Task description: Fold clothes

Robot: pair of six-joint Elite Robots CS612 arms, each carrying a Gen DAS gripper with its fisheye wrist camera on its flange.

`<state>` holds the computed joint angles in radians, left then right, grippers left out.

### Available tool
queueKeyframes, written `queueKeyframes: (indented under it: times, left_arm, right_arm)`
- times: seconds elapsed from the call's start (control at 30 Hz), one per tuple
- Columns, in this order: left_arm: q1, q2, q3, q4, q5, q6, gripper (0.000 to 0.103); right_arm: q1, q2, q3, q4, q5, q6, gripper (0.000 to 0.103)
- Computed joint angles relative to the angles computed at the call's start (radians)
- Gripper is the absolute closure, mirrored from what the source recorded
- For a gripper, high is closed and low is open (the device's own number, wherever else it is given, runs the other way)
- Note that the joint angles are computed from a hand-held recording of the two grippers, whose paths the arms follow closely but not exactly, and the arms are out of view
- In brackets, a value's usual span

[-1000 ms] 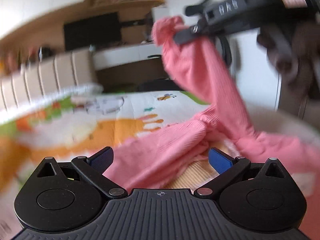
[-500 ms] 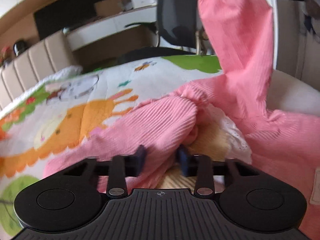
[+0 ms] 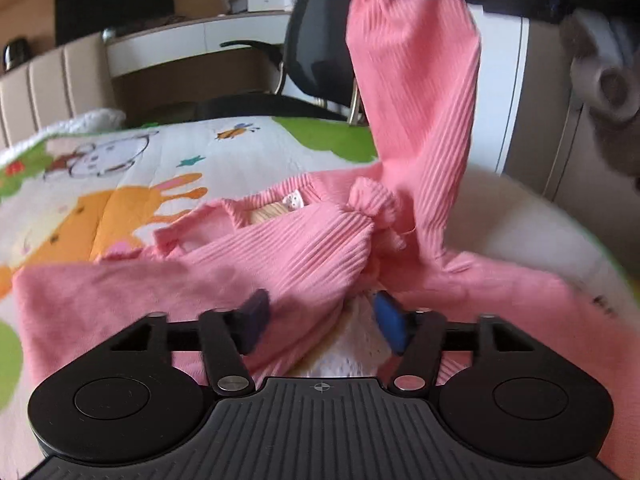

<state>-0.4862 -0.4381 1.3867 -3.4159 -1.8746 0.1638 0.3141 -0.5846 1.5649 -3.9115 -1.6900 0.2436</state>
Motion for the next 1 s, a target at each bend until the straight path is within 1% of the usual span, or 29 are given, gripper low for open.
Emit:
queueKeyframes:
  times: [0.03, 0.07, 0.13, 0.2, 0.27, 0.33, 0.4, 0.43, 0.5, 0.53, 0.57, 0.6, 0.63, 0.67, 0.73, 0.8, 0.83, 0.87, 0.93, 0.97, 1.0]
  left_arm:
    - [0.014, -0.01, 0.014, -0.024, -0.038, -0.04, 0.007]
    - [0.03, -0.019, 0.026, -0.052, -0.075, -0.085, 0.007]
    - [0.062, -0.039, 0.054, -0.11, -0.105, -0.169, 0.007]
    - [0.092, -0.053, 0.079, -0.172, -0.085, -0.257, 0.007]
    - [0.113, -0.065, 0.104, -0.213, -0.003, -0.334, 0.006]
    - [0.133, -0.076, 0.124, -0.243, 0.086, -0.406, 0.006]
    - [0.155, -0.081, 0.14, -0.254, 0.109, -0.475, 0.006]
    - [0.162, -0.081, 0.14, -0.249, 0.101, -0.5, 0.006]
    - [0.174, -0.081, 0.138, -0.237, 0.075, -0.543, 0.006]
    - [0.18, -0.08, 0.137, -0.231, 0.063, -0.565, 0.006]
    - [0.186, -0.079, 0.135, -0.225, 0.05, -0.586, 0.006]
    - [0.185, -0.078, 0.131, -0.219, 0.041, -0.585, 0.006]
    - [0.183, -0.076, 0.126, -0.213, 0.035, -0.578, 0.005]
    - [0.18, -0.074, 0.12, -0.204, 0.025, -0.571, 0.005]
    - [0.173, -0.068, 0.105, -0.182, 0.001, -0.558, 0.005]
    - [0.162, -0.058, 0.084, -0.154, -0.021, -0.536, 0.004]
    - [0.155, -0.053, 0.076, -0.137, -0.029, -0.519, 0.004]
    - [0.148, -0.049, 0.068, -0.12, -0.037, -0.502, 0.004]
    - [0.134, -0.039, 0.05, -0.084, -0.052, -0.466, 0.004]
    - [0.127, -0.035, 0.04, -0.066, -0.06, -0.448, 0.004]
    - [0.117, -0.032, 0.037, -0.055, -0.044, -0.427, 0.004]
  right_arm:
    - [0.007, 0.001, -0.009, 0.002, -0.005, -0.021, 0.092]
    - [0.014, 0.002, -0.019, 0.004, -0.011, -0.044, 0.092]
    - [0.027, 0.01, -0.049, 0.013, 0.005, -0.088, 0.092]
    - [0.044, 0.024, -0.094, 0.038, 0.038, -0.13, 0.092]
    - [0.06, 0.043, -0.146, 0.089, 0.095, -0.159, 0.092]
    - [0.075, 0.066, -0.198, 0.188, 0.169, -0.195, 0.092]
    - [0.086, 0.084, -0.236, 0.32, 0.231, -0.233, 0.091]
    - [0.091, 0.094, -0.259, 0.39, 0.26, -0.254, 0.09]
    - [0.102, 0.116, -0.312, 0.538, 0.316, -0.301, 0.081]
    - [0.106, 0.121, -0.321, 0.584, 0.321, -0.317, 0.074]
    - [0.108, 0.121, -0.32, 0.604, 0.319, -0.328, 0.07]
    - [0.108, 0.117, -0.308, 0.599, 0.318, -0.334, 0.067]
    - [0.105, 0.109, -0.293, 0.584, 0.323, -0.332, 0.056]
    - [0.1, 0.094, -0.266, 0.553, 0.324, -0.33, 0.043]
    - [0.087, 0.062, -0.209, 0.481, 0.324, -0.324, 0.035]
    - [0.071, 0.031, -0.143, 0.377, 0.3, -0.293, 0.029]
    - [0.064, 0.022, -0.118, 0.33, 0.279, -0.27, 0.022]
    - [0.057, 0.017, -0.094, 0.28, 0.244, -0.233, 0.018]
    - [0.044, 0.018, -0.061, 0.213, 0.171, -0.136, 0.018]
    - [0.037, 0.024, -0.05, 0.188, 0.145, -0.067, 0.018]
    - [0.029, 0.031, -0.041, 0.167, 0.121, 0.008, 0.018]
